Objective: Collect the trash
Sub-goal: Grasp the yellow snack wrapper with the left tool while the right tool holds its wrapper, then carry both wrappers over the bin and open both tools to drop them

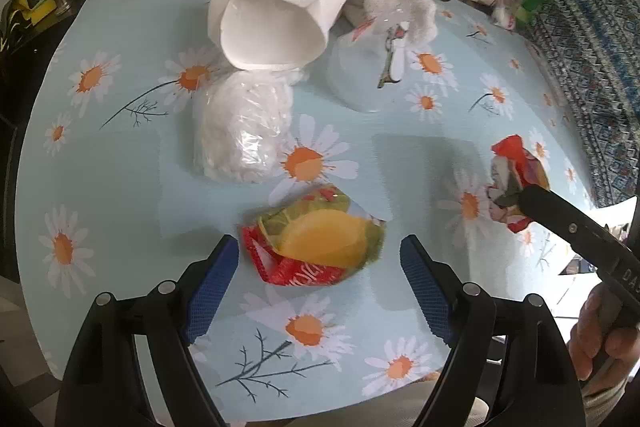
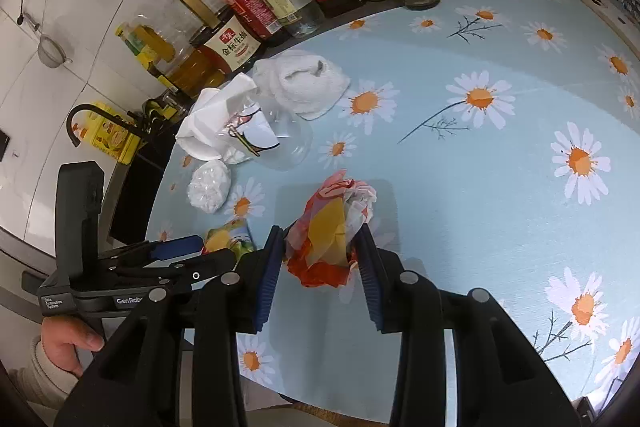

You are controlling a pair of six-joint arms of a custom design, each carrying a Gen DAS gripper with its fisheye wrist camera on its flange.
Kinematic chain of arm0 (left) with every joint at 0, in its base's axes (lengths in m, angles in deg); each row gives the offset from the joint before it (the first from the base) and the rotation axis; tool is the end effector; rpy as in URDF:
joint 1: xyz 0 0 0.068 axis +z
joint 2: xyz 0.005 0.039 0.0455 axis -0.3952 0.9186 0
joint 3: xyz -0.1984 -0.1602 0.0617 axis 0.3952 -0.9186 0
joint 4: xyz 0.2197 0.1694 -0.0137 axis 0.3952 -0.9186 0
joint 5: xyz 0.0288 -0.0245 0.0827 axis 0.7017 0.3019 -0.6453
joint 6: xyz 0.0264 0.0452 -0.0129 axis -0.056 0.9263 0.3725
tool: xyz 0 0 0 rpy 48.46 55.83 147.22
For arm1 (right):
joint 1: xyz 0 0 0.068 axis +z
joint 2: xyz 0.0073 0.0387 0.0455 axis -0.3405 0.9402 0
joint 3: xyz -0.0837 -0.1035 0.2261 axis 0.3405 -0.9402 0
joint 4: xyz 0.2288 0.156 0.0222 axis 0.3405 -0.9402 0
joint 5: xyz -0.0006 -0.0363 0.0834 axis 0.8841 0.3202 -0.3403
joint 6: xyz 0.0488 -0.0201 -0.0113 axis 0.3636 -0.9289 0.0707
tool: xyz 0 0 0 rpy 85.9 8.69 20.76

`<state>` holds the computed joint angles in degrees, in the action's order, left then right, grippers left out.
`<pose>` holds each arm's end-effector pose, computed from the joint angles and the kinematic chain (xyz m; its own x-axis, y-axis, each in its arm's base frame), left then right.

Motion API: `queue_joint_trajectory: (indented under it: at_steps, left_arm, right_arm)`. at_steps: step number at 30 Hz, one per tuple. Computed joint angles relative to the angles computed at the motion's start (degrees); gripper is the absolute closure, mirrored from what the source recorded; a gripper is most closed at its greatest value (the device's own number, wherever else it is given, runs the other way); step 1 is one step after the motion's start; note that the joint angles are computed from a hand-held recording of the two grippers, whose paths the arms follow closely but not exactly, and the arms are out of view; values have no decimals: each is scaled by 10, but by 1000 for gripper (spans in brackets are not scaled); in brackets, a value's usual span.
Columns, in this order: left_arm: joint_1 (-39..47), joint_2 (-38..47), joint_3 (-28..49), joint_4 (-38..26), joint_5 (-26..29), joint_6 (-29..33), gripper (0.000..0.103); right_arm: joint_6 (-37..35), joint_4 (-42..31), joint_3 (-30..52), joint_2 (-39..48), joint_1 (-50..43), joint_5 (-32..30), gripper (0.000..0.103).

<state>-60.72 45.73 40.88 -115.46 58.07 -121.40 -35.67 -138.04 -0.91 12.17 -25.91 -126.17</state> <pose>0.1567 -0.1178 0.1928 -0.9412 -0.2218 -0.2549 -0.1669 0.9611 -0.2202 0.2395 -0.0020 0.2196 -0.8855 -0.2233 -0.4074 -0.4257 0.7411 0.5192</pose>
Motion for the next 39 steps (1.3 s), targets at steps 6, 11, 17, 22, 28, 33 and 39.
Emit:
queue_joint_trajectory:
  at_steps: [6,11,17,22,28,33,39]
  left_arm:
    - [-9,25,9,4,-15,14,23]
    - [-7,44,11,14,-13,18,24]
    - [-19,56,20,9,-35,28,30]
    - [-14,50,20,8,-34,30,33]
    - [-19,12,5,-4,-35,11,33]
    - [-23,-38,-10,-29,-42,-6,33]
    - [-39,-117,-25,-81,-58,-40,33]
  right_arm:
    - [-1,3,1,9,2,-2,65]
    - [0,7,4,21,5,-4,65]
    - [-2,9,7,31,8,-6,65]
    - [0,10,7,32,13,-7,65]
    - [3,6,2,20,26,-4,65]
    - [6,1,-6,2,41,-1,65]
    - [22,-3,-18,-31,77,5,65]
